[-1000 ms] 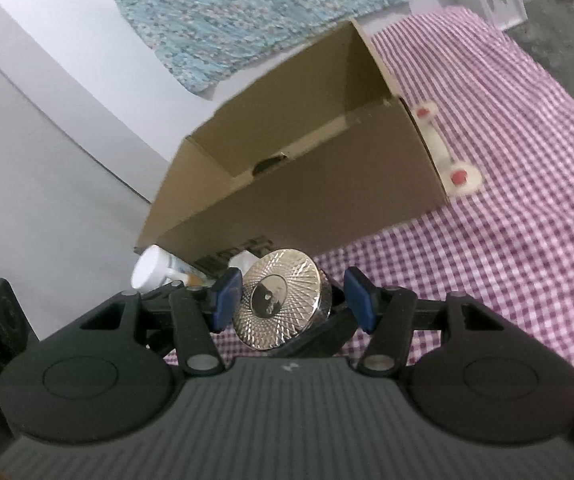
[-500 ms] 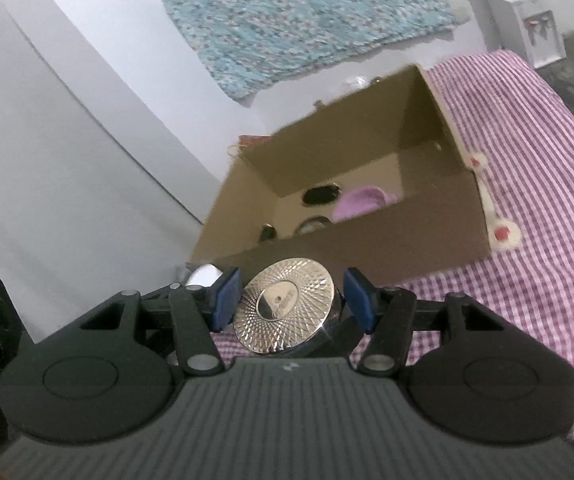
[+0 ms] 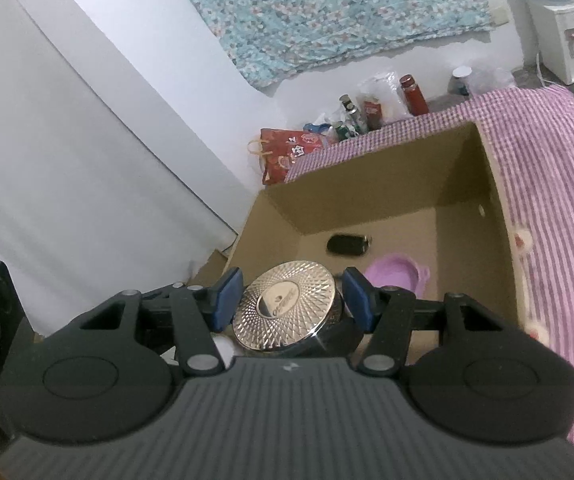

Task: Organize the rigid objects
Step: 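Carry the gold-lidded jar into the box and lower it, then open the right tool to release the jar inside the box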

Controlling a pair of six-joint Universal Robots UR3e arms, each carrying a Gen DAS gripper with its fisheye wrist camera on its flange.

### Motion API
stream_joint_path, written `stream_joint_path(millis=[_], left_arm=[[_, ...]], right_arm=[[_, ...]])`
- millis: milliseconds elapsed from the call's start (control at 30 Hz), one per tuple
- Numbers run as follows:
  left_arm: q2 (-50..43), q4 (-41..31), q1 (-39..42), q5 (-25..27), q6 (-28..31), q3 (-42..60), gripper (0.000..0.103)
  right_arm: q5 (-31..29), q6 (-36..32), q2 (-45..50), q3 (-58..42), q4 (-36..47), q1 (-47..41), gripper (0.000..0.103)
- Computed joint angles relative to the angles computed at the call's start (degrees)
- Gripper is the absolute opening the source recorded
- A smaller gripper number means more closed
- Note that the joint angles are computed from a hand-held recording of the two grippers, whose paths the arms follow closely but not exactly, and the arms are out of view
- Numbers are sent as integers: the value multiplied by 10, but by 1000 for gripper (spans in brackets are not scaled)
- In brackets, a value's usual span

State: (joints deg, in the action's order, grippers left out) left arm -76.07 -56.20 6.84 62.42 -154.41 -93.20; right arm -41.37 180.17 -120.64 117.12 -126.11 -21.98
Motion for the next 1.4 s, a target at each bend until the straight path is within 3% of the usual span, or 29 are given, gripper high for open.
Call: stream_joint_path(millis=[233,467,667,867,967,1133,1300,1400], left_arm=[[-239,-19,-62,102,-94,224,57],[-431,-106,-77,153,-154,453,57],[-560,-175,-91,195,-176,629,57],[-623,-213,-98,208,-179,714,59],[-608,-169,-105,228,-180,674,61],[-592,-177,-97,207,-186,664,68],[-528,-159,-91,180,-182,592,76],[-458,-128,-87,166,-165,505,80]], right_arm=[[-56,33,283,-188,-73,71,54],[-89,26,504,-389,-47,106,52],[-99,5,637,-541,8,119,53],[-91,-25,678,-576,20,113,54],[-79,-39,677,-573,20,111,55],[-87,-46,660,-558,1,114,56],[-73,-29,593,-474,-48,94,56],[-36,-6,506,-364,-107,59,57]])
